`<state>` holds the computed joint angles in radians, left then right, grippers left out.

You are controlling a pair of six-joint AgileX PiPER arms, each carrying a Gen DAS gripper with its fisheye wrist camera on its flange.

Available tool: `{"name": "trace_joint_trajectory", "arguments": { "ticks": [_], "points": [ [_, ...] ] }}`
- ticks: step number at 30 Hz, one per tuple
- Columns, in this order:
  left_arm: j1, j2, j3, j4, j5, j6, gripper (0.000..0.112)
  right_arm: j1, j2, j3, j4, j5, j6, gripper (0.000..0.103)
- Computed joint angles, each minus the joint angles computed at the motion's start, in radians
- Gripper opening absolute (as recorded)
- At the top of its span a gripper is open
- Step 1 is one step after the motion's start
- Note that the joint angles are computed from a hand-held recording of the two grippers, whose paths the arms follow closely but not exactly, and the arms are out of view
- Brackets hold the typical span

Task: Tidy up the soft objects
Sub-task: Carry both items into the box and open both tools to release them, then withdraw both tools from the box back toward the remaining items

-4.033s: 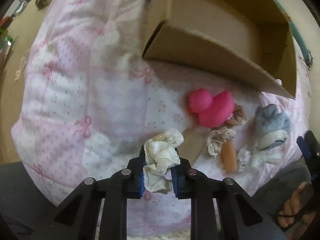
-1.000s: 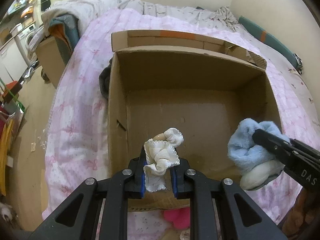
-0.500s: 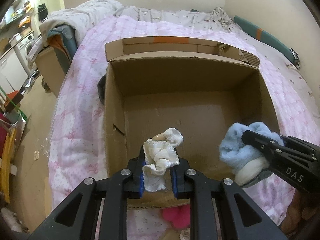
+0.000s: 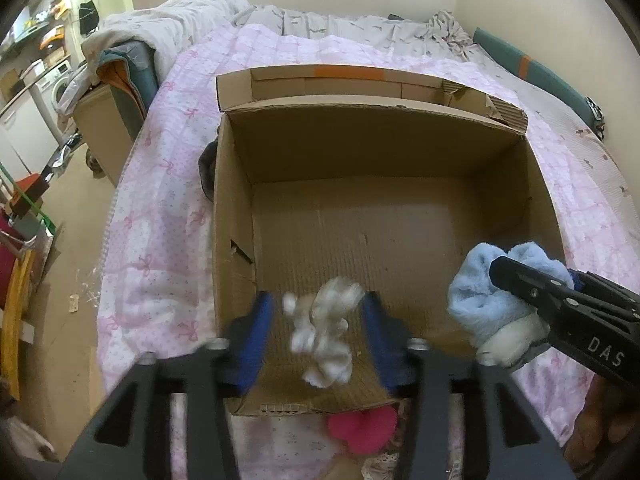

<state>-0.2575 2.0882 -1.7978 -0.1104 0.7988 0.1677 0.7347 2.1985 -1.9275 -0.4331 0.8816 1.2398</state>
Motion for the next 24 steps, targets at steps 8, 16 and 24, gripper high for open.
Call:
{"name": "trace_joint_trajectory", "arguments": {
  "ticks": [8, 16, 24],
  "points": [
    [-0.003, -0.006, 0.004, 0.038, -0.015, -0.042, 0.062, -0.01, -0.011, 0.019, 0.016, -0.036, 0.0, 0.084],
    [-0.001, -0.021, 0.019, 0.033, -0.035, -0.045, 0.062, 0.004, -0.038, 0.058, -0.08, -0.049, 0.093, 0.103],
    [0.002, -0.014, 0.001, 0.022, -0.009, -0.037, 0.062, 0.003, -0.029, 0.04, -0.068, -0.039, 0.074, 0.103]
  ]
}}
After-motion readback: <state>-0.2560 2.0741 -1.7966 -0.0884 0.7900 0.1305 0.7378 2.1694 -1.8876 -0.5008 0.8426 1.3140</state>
